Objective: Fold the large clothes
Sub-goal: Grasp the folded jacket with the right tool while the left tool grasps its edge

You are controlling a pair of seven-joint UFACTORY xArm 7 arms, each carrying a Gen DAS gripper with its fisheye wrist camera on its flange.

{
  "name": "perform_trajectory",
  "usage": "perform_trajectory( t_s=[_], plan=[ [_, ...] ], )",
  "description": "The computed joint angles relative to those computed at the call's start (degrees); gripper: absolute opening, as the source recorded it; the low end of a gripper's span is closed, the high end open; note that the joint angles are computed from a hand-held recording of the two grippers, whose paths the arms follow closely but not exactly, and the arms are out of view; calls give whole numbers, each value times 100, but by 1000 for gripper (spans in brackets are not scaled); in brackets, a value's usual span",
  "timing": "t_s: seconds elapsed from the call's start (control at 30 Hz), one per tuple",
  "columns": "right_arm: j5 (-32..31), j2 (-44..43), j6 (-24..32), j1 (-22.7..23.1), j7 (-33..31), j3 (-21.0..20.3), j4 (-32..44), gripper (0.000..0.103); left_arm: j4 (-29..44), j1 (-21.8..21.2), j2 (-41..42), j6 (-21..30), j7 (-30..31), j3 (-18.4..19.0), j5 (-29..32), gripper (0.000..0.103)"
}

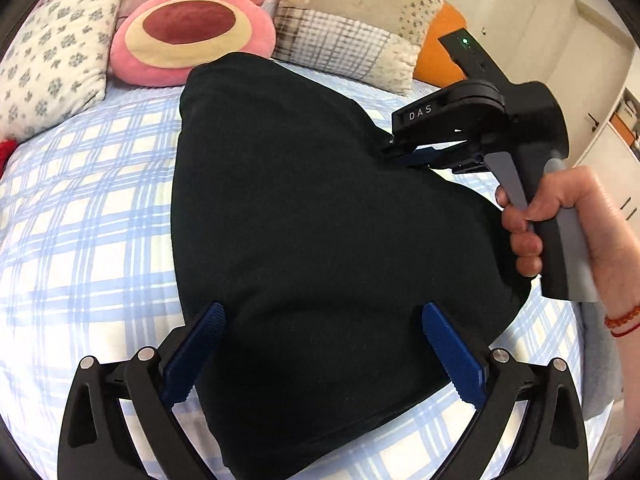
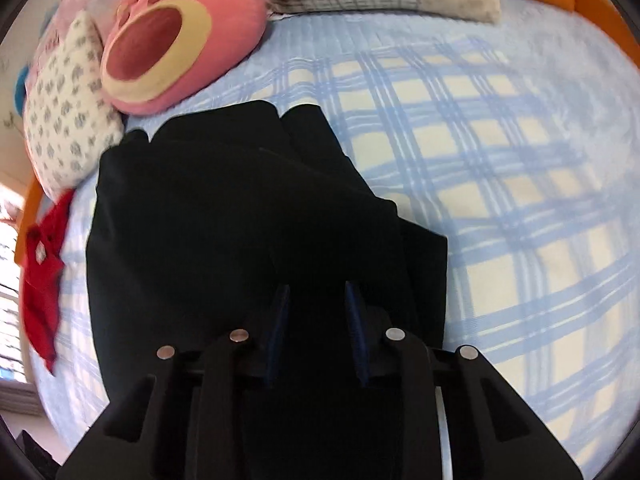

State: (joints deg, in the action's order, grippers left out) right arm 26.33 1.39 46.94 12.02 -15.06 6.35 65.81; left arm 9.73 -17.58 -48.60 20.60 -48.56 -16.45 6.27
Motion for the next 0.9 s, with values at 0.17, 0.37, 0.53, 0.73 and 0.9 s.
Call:
perform_trajectory(
  t_s=[0.17, 0.37, 0.53, 0.73, 0.9],
  plan=[
    [285, -335, -642, 52, -487, 4, -579, 27, -325, -632, -920, 142, 811, 1290, -602, 99],
    [688, -350, -965, 134, -915, -50, -731, 28, -33, -262, -1242, 773, 1960, 2734, -1213, 99],
    [789, -393, -1023, 150, -1047, -62, -794, 28, 777, -483, 335, 670, 2790, 3298, -1614, 99],
    [1274, -431, -995, 132, -1362, -124, -873, 28, 1237, -1121, 1612, -40, 3498, 3393, -2483, 99],
    [1518, -413, -776, 88, -1493, -163, -785, 30, 891, -556, 1721, -723, 3408, 2413, -2396, 99]
  ],
)
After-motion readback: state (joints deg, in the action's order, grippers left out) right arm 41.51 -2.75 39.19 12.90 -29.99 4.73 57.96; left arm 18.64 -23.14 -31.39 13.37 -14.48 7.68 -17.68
